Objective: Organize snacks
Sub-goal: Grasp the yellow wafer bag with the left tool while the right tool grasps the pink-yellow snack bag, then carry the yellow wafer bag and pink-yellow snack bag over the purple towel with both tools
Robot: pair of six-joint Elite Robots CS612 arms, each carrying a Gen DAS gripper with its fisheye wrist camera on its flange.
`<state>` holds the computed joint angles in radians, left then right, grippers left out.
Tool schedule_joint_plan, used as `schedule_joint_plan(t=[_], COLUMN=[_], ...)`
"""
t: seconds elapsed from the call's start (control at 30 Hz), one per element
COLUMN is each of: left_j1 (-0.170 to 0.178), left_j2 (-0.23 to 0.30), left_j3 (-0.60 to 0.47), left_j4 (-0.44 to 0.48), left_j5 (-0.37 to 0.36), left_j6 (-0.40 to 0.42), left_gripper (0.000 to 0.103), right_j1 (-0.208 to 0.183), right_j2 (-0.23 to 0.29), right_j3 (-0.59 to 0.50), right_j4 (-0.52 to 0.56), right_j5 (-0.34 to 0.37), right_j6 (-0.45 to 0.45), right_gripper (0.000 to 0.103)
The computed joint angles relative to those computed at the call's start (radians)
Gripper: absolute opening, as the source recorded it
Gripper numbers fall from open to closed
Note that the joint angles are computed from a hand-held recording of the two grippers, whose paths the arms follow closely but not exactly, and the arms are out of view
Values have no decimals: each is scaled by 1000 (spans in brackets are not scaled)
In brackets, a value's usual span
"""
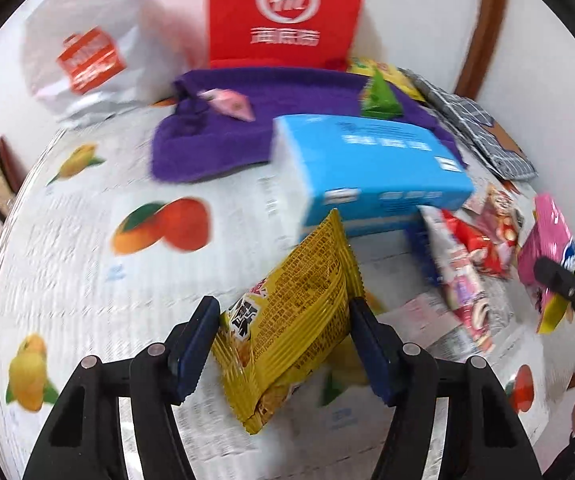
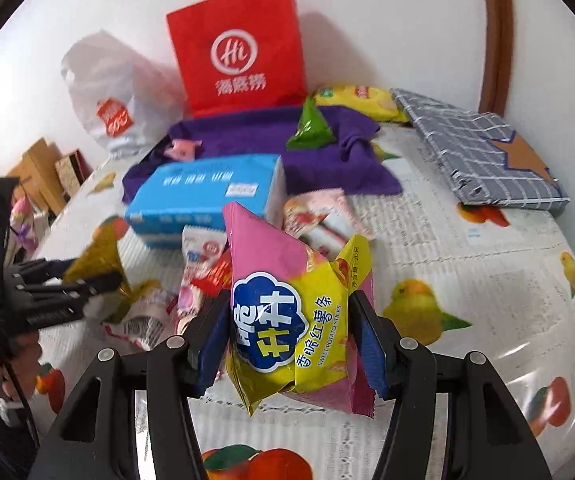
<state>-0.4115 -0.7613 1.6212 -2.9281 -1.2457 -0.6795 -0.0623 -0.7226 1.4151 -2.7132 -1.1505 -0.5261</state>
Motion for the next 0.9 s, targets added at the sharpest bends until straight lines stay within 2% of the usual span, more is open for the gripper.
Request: schedule_joint_plan(t=[0.1,0.17,0.33,0.47,0.57,0.8,0.9], left_j1=[8,10,9,0,-3,-5,-1], left_j2=[1,7,17,25,28,33,34], left_j3=[14,21,30,37,38,38,38], left_j4=[3,-32,-98,-136,-149,-166,-173], left_j5=[11,14,15,47,55,58,44], left_j6=[-51,-65,-60,-53,-46,-27,-33], left_gripper=[65,66,65,65,65,66,66], right_j1=[9,15,24,30,24,5,3], right_j2=[6,8,15,24,32,50,53], right_j3=[6,19,43,55,52,17,7], right_j4=[0,-39,-124,-188,-198,-126,-108], right_j5=[-19,-37,-54,-70,-46,37,50], right_j6=[-25,-43,-78,-105,-97,-50,-34], right_gripper=[58,59,64,64,64,64,64])
